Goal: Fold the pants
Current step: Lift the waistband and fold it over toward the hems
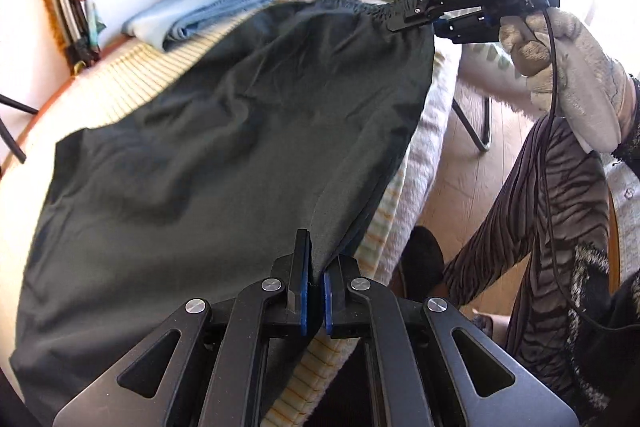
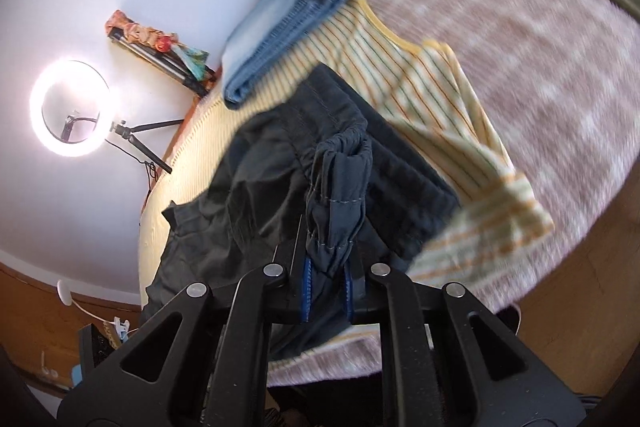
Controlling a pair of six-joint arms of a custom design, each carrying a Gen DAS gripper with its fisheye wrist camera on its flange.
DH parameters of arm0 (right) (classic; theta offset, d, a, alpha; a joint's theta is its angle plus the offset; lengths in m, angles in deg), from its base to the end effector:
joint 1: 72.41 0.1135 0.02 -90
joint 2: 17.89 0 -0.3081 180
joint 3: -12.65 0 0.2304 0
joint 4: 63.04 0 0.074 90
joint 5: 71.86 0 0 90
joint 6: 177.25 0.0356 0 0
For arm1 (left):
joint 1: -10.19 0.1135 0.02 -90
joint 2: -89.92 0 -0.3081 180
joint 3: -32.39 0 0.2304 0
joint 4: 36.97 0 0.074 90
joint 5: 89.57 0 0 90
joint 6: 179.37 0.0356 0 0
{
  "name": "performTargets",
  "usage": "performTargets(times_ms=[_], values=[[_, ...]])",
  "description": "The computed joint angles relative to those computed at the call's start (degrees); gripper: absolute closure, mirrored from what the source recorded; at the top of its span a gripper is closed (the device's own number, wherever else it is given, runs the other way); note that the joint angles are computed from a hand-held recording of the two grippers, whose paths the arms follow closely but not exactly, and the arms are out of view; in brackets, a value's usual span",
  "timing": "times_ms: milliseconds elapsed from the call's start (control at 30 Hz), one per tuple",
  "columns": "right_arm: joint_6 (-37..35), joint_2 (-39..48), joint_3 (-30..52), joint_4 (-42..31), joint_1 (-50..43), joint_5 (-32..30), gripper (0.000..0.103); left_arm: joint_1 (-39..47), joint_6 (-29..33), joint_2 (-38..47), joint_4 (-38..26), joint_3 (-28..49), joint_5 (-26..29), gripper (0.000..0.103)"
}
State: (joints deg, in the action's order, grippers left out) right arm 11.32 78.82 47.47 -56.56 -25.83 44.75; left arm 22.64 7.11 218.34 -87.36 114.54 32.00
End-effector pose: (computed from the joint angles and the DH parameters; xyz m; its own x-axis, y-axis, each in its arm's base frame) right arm 0.1660 0.1522 0.1291 -0.3850 0.8794 -0.2800 0.6303 0.4722 0.6163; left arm 0.3542 0.0591 0.0848 -0.1320 0.8378 -0.5298 0.9911 0.1203 -0.0566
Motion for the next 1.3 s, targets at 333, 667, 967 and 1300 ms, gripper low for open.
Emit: performTargets(times_ms=[333,667,967,1300], values=[[-8.48,2.06,2.05,-3.81,-2.44,-8.45,0.079,-0.36,-2.45,2.88,-0.17,1.52,-1.73,0.099],[-40.69,-11.59,4.81,-13.73,-19.78,-10.61,0.037,-0.82,-4.69,2.27,3.69,-1.29,-2.61,0.099],[-57.97,14.70,10.82,6.39,-34.65,-29.45,0.035,1.76,-6.72,0.29,-1.22,0.26,-2.92,0.089],[-59.98,18.65,3.49,25.17,-37.69,-39.75,0.031,13.56,-15.91,5.36,-20.58,27.28,7.45,0.078]])
